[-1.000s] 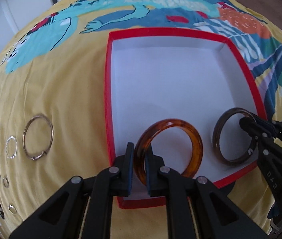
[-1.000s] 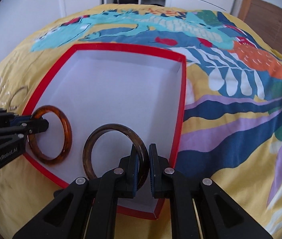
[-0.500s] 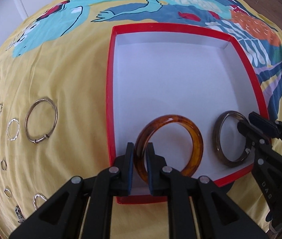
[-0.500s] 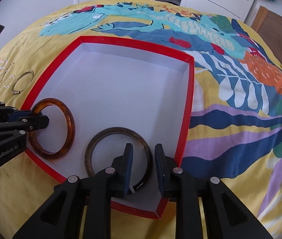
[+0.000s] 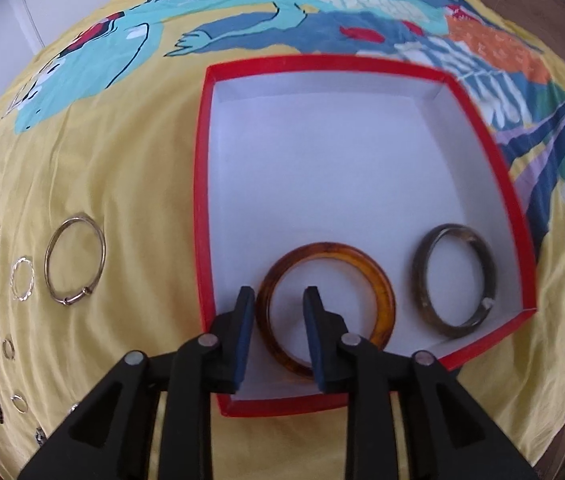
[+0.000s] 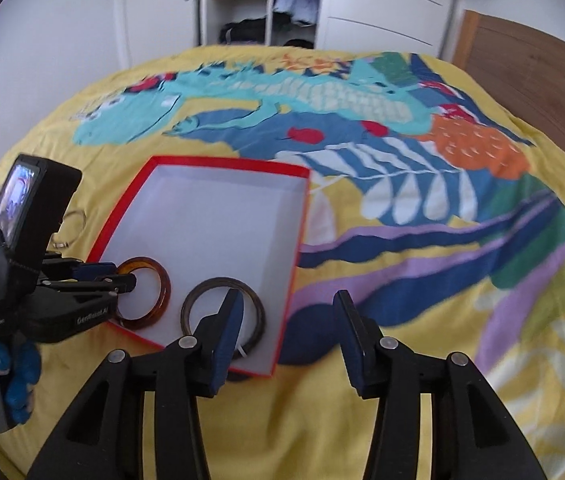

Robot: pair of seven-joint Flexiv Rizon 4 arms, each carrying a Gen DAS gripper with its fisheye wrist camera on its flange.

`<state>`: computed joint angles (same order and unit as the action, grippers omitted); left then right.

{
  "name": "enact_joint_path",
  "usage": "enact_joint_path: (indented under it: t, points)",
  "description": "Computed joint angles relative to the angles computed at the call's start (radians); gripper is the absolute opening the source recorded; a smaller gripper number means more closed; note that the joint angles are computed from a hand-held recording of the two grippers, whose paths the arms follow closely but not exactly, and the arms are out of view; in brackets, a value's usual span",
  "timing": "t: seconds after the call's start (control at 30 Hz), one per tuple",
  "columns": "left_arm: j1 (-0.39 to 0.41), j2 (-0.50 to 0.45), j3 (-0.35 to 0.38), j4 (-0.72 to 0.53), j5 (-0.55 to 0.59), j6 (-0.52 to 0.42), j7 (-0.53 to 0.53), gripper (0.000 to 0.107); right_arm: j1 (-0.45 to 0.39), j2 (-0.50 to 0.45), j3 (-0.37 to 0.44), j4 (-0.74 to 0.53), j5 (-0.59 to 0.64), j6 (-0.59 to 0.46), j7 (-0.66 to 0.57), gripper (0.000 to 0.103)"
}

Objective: Organize jewelry
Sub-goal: 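Carry both bangles into the red box and open both tools to release, then lift both tools away from the box back over the jewelry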

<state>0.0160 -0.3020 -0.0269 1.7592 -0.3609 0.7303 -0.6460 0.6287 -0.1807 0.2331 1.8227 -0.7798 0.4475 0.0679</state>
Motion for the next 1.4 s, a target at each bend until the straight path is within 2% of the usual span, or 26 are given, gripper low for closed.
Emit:
enact_joint_path:
  t: [0.27, 0.5, 0.67, 0.83, 0.93, 1.07, 1.2, 1.4]
  points:
    - [0.050, 0.090, 0.009, 0.042, -0.150, -0.060, 0.104, 0.030, 0.032, 0.071, 0.048, 0.031, 0.026, -0.116, 0.162, 0.050]
    - [0.118, 0.191, 0.081, 0.057, -0.214, -0.133, 0.250, 0.030, 0.112, 0.040, 0.083, -0.052, 0.011, -0.208, 0.219, 0.051]
    - [0.190, 0.222, 0.136, 0.037, -0.260, -0.165, 0.354, 0.030, 0.186, -0.001, 0.082, -0.137, -0.032, -0.262, 0.249, 0.051]
    - [0.281, 0.212, 0.179, -0.007, -0.319, -0.192, 0.446, 0.031, 0.266, -0.052, 0.067, -0.243, -0.091, -0.327, 0.229, 0.051]
    - [0.345, 0.181, 0.196, -0.059, -0.344, -0.225, 0.460, 0.036, 0.314, -0.086, 0.050, -0.309, -0.124, -0.358, 0.214, 0.051]
    - [0.423, 0.142, 0.205, -0.111, -0.380, -0.252, 0.464, 0.037, 0.369, -0.127, 0.026, -0.385, -0.159, -0.378, 0.195, 0.051]
    - [0.473, 0.123, 0.206, -0.115, -0.425, -0.211, 0.468, 0.037, 0.407, -0.164, 0.001, -0.444, -0.175, -0.372, 0.165, 0.051]
    - [0.513, 0.105, 0.203, -0.115, -0.419, -0.227, 0.452, 0.037, 0.426, -0.214, -0.032, -0.493, -0.163, -0.310, 0.135, 0.051]
